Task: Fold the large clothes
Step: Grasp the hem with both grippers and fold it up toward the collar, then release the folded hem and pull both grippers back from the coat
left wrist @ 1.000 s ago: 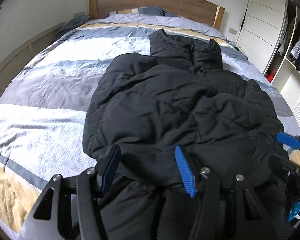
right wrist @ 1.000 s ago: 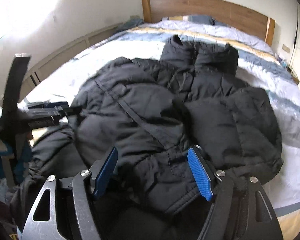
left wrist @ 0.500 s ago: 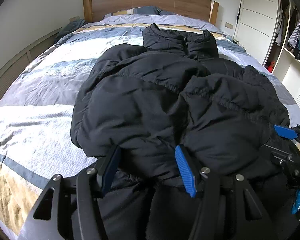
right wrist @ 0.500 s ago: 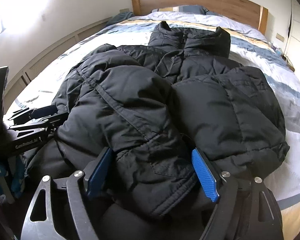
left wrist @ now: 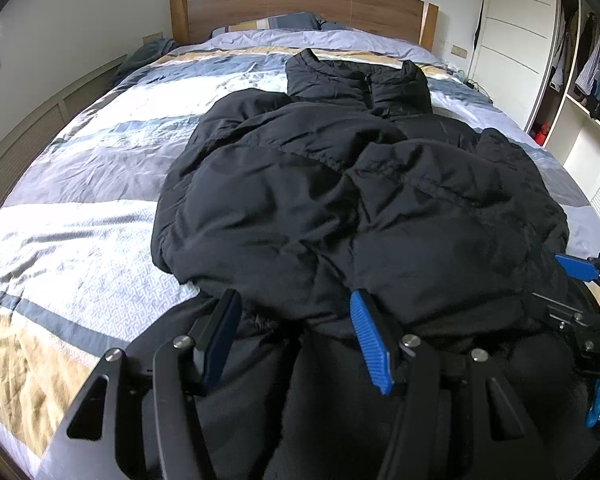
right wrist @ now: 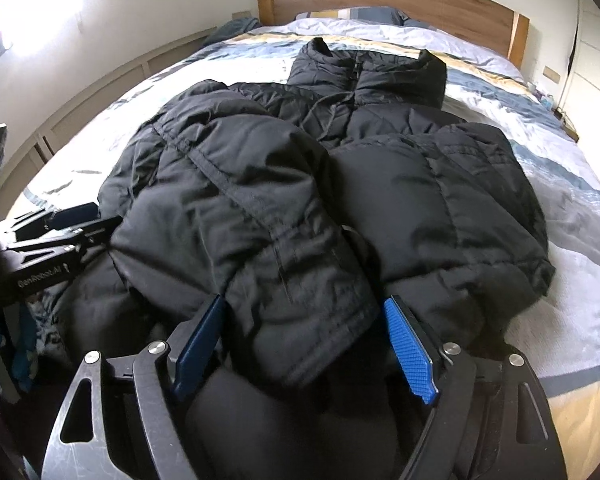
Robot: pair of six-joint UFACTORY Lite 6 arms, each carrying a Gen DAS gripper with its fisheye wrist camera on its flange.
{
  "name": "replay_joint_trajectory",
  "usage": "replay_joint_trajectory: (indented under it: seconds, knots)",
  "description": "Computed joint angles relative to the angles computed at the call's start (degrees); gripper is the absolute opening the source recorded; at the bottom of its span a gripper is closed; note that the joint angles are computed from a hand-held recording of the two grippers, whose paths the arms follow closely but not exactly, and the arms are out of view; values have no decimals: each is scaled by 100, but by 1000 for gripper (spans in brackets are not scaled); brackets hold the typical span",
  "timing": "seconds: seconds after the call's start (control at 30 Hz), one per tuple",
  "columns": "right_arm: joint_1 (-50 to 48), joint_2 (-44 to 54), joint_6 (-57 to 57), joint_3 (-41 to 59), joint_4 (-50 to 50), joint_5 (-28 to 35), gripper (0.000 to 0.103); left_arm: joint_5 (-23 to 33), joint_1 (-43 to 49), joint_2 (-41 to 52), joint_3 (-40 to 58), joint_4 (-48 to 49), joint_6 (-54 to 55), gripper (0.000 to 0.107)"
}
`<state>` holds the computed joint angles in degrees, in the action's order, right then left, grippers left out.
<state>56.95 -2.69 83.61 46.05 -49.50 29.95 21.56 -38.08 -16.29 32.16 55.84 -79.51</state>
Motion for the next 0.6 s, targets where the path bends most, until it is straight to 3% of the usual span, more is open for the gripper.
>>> replay_joint_trajectory:
  seconds: [0.3,0.6]
  knots:
    - [700,-678,147,-289,291,896,79,1121,-1027,-1046,-182,-493,115,55]
    - [2075,-1228,903,-234,298,2184,79,3092,-2853,-2224,-298,-346,-672,55]
